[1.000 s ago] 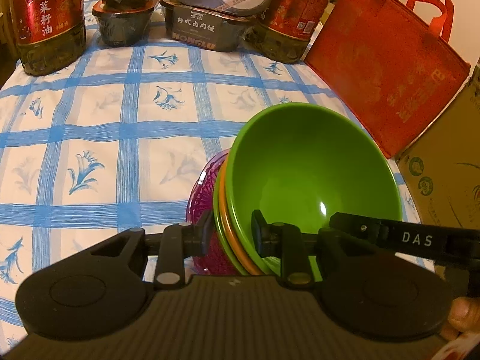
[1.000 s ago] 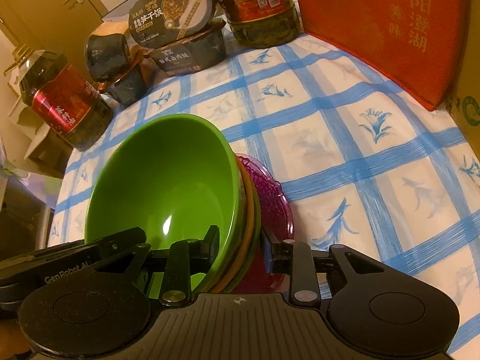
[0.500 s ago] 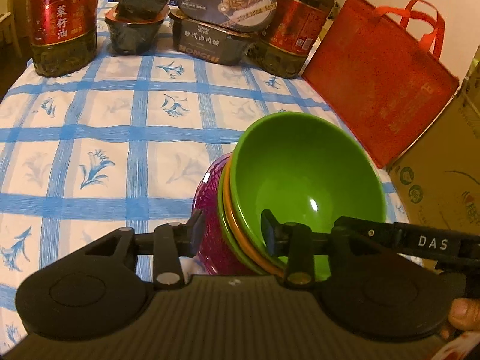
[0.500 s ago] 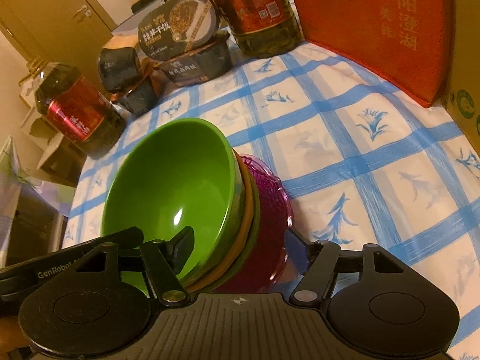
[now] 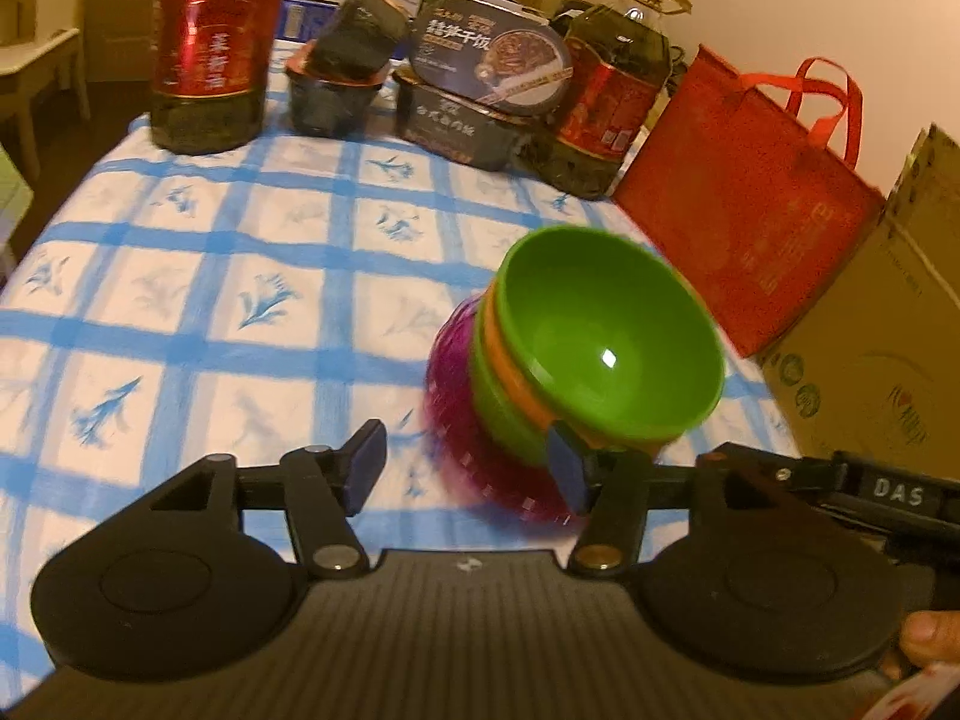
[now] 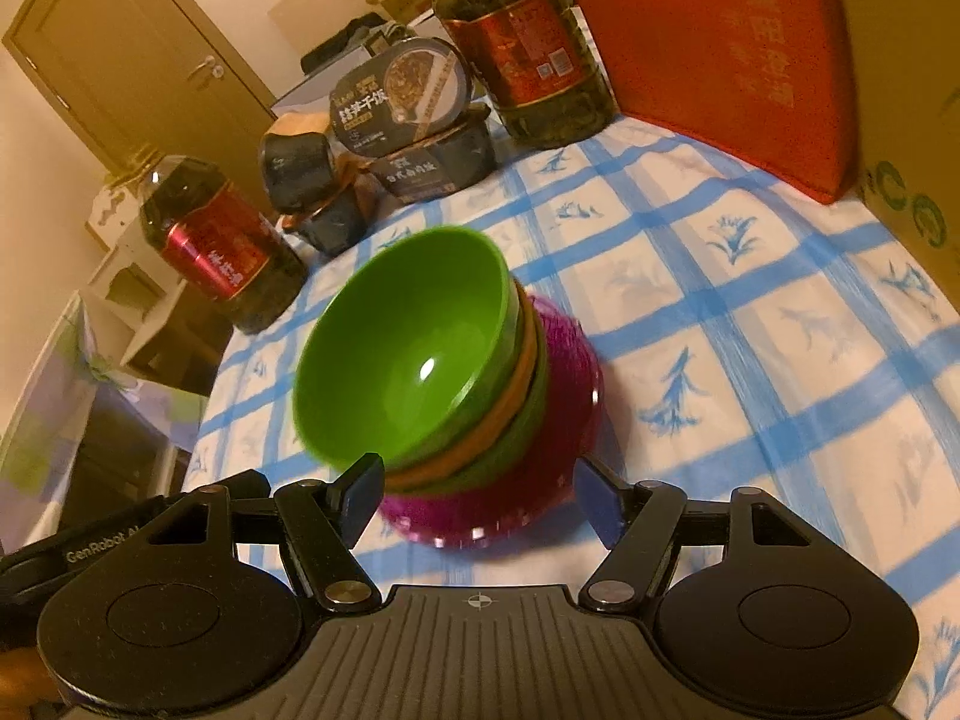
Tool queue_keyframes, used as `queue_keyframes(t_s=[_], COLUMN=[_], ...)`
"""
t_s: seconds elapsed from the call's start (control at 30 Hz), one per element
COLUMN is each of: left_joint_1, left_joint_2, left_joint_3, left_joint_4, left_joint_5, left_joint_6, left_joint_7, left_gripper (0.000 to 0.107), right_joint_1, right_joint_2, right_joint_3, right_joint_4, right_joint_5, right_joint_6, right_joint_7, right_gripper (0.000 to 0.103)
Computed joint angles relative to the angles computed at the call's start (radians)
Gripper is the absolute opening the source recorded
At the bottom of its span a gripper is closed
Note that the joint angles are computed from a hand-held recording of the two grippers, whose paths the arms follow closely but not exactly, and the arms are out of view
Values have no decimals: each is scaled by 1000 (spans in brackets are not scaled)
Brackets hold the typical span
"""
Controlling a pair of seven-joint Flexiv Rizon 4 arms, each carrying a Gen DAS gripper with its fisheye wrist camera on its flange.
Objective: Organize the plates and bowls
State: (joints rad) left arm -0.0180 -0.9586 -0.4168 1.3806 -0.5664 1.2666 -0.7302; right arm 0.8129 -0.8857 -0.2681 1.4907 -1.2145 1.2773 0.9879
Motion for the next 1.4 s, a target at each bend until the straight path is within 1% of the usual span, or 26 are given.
queue_keyframes(t_s=[0.1,0.13,0.2,0.3,0.4,0.5,0.6,0.7,0.77,0.83,0.87,0.97,1.13,1.4], left_joint_1=[48,62,91,139,199,258,306,329,335,325,328,364,407,519], left_joint_2=[26,34,45,60,74,87,99,119,135,156,162,173,196,226], left_joint_3=[-59,-74,-102,-144,-197,-243,-270,-266,-253,-224,-221,-244,-270,-352], left_joint_4=[113,146,206,285,356,422,463,496,514,532,542,571,615,701], left_joint_5=[-7,0,27,73,121,168,200,232,255,282,297,340,381,438], left_joint_6=[113,150,213,280,328,368,356,344,339,348,357,355,355,372], left_joint_7=[52,63,75,72,64,44,10,-28,-53,-80,-91,-110,-129,-149], left_gripper=[67,67,69,74,85,93,93,93,93,93,93,93,93,93], right_joint_1=[32,42,50,64,78,97,115,132,142,149,152,160,183,214], right_joint_2=[9,11,13,15,12,10,10,12,16,21,24,32,37,35], right_joint_3=[1,5,39,84,122,144,152,157,162,170,175,181,192,222], right_joint_4=[18,22,21,17,5,1,6,14,20,23,22,23,7,-32], right_joint_5=[-24,-36,-22,15,62,99,121,140,153,173,184,192,205,237], right_joint_6=[-46,-67,-128,-209,-267,-307,-315,-322,-329,-347,-357,-366,-421,-510], right_joint_7=[6,4,-36,-81,-134,-170,-159,-138,-126,-119,-121,-131,-176,-258], right_gripper=[70,70,70,71,71,72,73,73,73,73,73,73,73,73])
